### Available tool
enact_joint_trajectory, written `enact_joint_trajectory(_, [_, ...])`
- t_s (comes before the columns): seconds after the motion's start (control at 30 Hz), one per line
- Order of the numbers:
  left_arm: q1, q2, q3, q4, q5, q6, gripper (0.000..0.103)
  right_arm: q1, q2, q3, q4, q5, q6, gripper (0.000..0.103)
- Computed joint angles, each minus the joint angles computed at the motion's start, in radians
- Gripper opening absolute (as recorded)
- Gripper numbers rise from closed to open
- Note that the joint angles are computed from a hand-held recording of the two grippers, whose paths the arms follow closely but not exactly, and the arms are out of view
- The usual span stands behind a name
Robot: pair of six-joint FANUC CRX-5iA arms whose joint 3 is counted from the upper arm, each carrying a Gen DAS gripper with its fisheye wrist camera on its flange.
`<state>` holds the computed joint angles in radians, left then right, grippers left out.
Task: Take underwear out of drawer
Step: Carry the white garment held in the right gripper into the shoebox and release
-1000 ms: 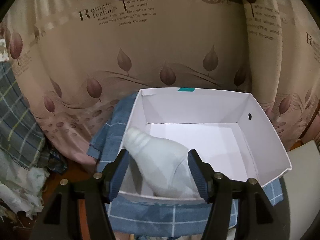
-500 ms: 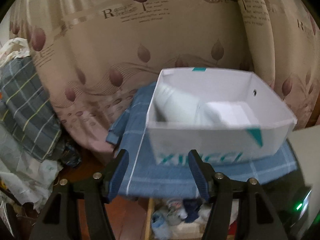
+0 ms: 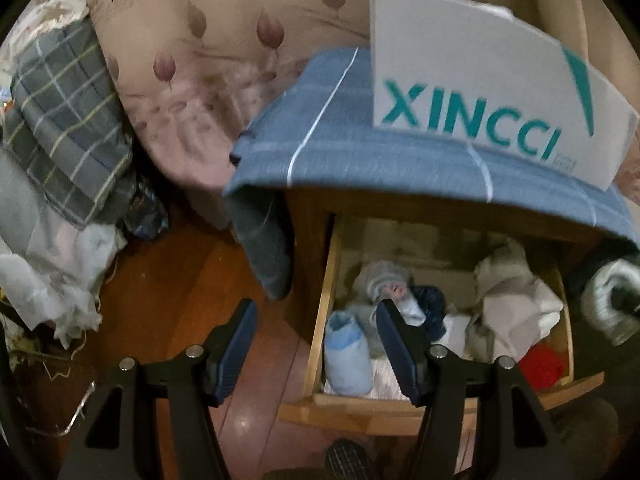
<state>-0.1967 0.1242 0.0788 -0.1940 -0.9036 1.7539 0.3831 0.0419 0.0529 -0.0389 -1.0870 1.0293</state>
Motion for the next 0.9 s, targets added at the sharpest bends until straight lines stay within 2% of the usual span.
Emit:
enact_joint_trajectory(0.23, [0.005,-0.010,-0.057,-0.017,0.043,0.037,0.063,0.023,0.029,0.158,0.007,-0.105,0.070,0.042])
enact_joint_trajectory(0.47, [0.000,-0.002,-0.060,-0.013,0.057,0.037,0.063,0.045,0.099,0.379,0.074,-0.123,0.125,0.042])
enact_joint_trajectory(0.57, [0.011,-0.003,-0.070,0.007,0.062,0.042,0.063,0.048,0.181,0.511,0.128,-0.143,0.136,0.042])
enact_joint_trajectory(0.67, [0.032,0.008,-0.077,0.042,0.050,0.055,0.063,0.039,0.303,0.681,0.175,-0.210,0.155,0.042])
enact_joint_trajectory(0.9, [0.072,-0.010,-0.125,0.112,0.091,0.053,0.063,0.017,0.648,1.138,0.235,-0.477,0.190,0.042])
